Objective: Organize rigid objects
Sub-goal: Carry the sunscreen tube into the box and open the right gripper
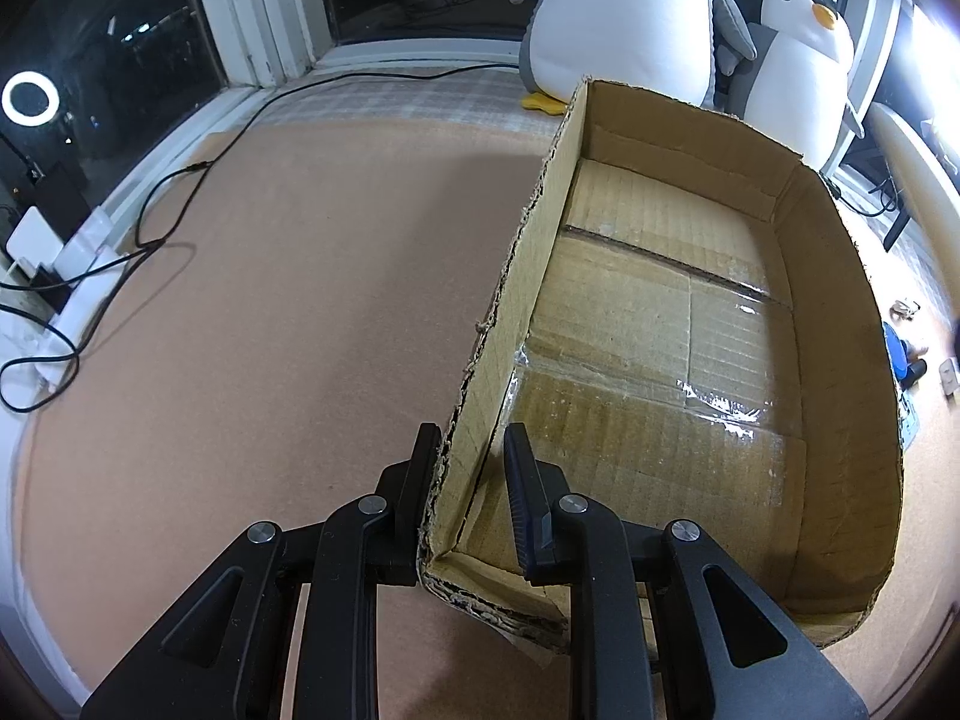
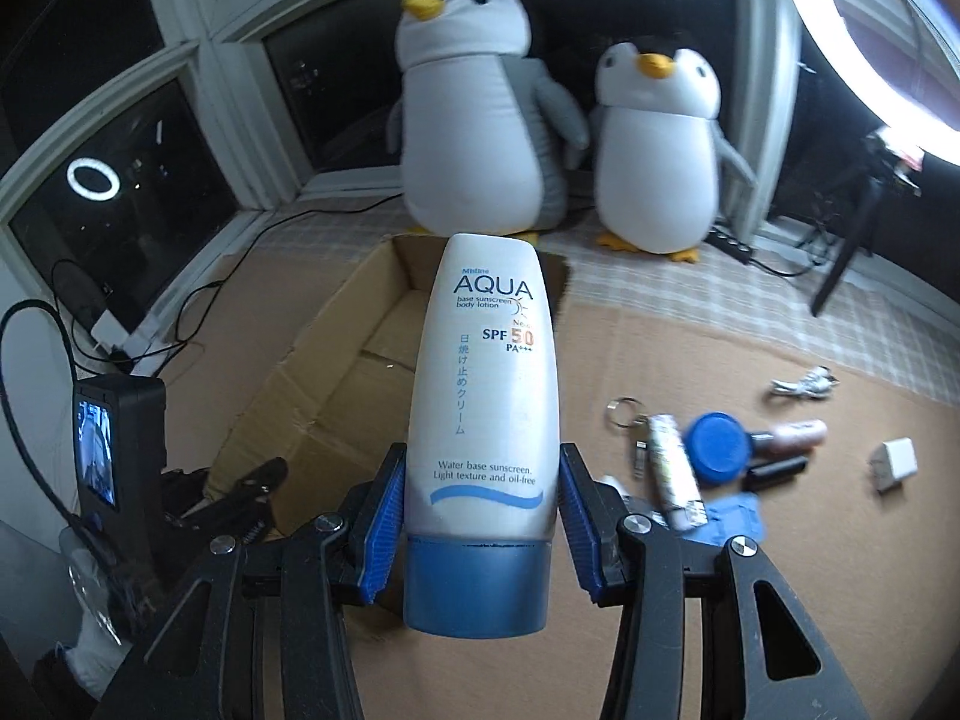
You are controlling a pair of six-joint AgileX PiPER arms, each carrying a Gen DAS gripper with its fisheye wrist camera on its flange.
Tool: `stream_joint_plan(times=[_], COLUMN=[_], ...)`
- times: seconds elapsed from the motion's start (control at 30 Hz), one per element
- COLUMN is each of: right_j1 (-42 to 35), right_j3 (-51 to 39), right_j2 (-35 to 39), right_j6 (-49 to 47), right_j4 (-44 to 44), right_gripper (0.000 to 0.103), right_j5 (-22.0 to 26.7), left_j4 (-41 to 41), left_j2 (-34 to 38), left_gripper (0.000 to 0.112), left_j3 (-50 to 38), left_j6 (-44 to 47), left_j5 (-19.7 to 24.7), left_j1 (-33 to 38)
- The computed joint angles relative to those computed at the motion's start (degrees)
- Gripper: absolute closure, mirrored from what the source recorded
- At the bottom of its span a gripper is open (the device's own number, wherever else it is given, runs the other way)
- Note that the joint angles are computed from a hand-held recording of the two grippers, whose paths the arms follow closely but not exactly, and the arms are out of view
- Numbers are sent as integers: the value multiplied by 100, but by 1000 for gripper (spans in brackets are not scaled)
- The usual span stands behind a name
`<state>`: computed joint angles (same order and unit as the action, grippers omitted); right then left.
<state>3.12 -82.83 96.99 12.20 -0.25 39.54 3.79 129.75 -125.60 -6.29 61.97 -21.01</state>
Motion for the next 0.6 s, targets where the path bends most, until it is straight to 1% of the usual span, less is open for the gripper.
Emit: stream_joint_plan(times=[0.17,0.3,0.6], right_j1=[278,358,402], right_j3=[-495,-749,-794], right_j2=[569,864,1044], right_j6=[94,65,-61], right_j4=[-17,52,119], right_gripper=[60,60,58], right_j5=[121,204,204], left_j4=[-15,-21,-29], left_j2=[4,-6,-9], left_gripper=[93,93,93], left_j3=[-7,14,20], left_j6=[12,11,12], left_j5=[-1,-15,-14], left_j1=[7,8,11])
